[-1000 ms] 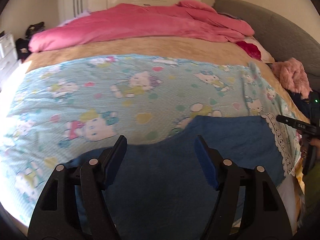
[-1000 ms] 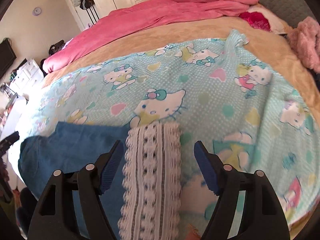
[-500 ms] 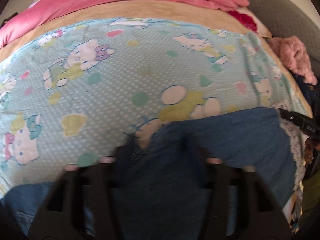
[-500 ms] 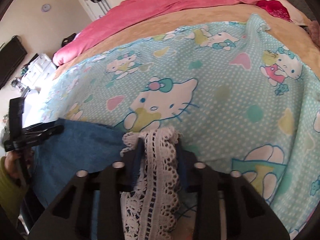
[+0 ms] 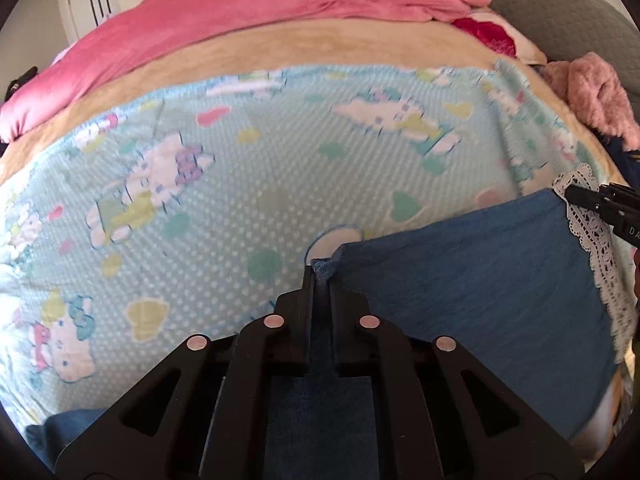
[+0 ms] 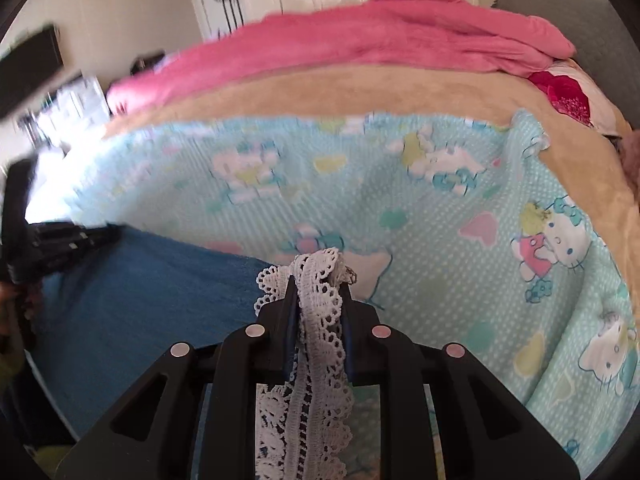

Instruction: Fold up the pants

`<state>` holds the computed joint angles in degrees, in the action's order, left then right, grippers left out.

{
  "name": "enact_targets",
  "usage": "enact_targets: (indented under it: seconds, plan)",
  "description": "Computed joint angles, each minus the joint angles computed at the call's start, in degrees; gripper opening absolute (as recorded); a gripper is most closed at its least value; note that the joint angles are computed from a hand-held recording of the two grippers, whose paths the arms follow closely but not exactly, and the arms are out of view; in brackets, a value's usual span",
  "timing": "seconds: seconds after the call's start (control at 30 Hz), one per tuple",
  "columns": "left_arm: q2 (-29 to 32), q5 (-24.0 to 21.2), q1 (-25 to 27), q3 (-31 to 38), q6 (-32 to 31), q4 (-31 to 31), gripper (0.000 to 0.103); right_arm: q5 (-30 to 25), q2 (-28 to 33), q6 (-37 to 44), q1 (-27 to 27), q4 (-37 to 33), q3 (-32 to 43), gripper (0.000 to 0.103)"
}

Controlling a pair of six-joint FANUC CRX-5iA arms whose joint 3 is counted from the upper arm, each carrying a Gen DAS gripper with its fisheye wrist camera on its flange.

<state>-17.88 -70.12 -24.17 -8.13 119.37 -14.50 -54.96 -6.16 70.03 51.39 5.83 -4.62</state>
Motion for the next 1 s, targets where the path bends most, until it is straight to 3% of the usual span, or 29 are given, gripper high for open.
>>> enact_targets:
  seconds: [0.1, 0.17, 0.27, 0.4, 0.47, 0.67, 0.73, 0.77, 0.9, 1.0]
  plan:
    - [-1.64, 0.98, -0.32, -1.47, 0.53, -1.50, 0.014, 0.69, 0.04, -2.11, -0.14, 0.65, -1.45, 0.026]
    - [-2.88, 0.67, 0.77, -2.12, -0.03, -0.39, 0.029, 0.92, -0.71, -4.63, -0.13, 1.88, -2.16, 0.041]
    - [-6.65, 0.17, 3.48, -3.83, -0.29, 2.17, 0.036, 0.05, -3.47, -8.45, -0.21, 4.16, -3.81, 0.050]
    - [-10.89, -4.14, 2.03, -3.34, 4.96, -2.19, 0.043, -0.37, -8.61, -15.03, 2.24, 11.38, -8.28, 0.058]
    - [-14.60, -5.81, 2.43, -4.04, 7.36, -3.15, 0.062, -1.14, -11.03, -17.58, 4.03, 13.98, -10.12, 0.063]
    - [-18.61, -16.71, -7.04, -1.58, 17.73, -14.12, 0.066, -3.22, -15.50, -21.91, 11.23, 18.98, -13.87, 0.064]
    - [-17.86, -19.77, -12.48, -0.25, 20.55, -17.64, 0.070, -2.79, -16.28, -23.70, 13.86, 19.66, -14.58, 0.077]
    - [-17.32, -20.07, -14.53, 0.04, 21.12, -18.03, 0.074, -2.45, -16.37, -24.69, 15.07, 19.97, -14.83, 0.078]
    - [-14.30, -18.73, -18.08, -0.26, 20.71, -16.74, 0.077, -2.23, -14.76, -24.22, 19.42, 19.00, -13.92, 0.079]
    - [-10.57, -22.30, -20.37, -0.15, 20.35, -17.79, 0.082, -3.98, -12.61, -22.77, 21.15, 17.50, -12.29, 0.079]
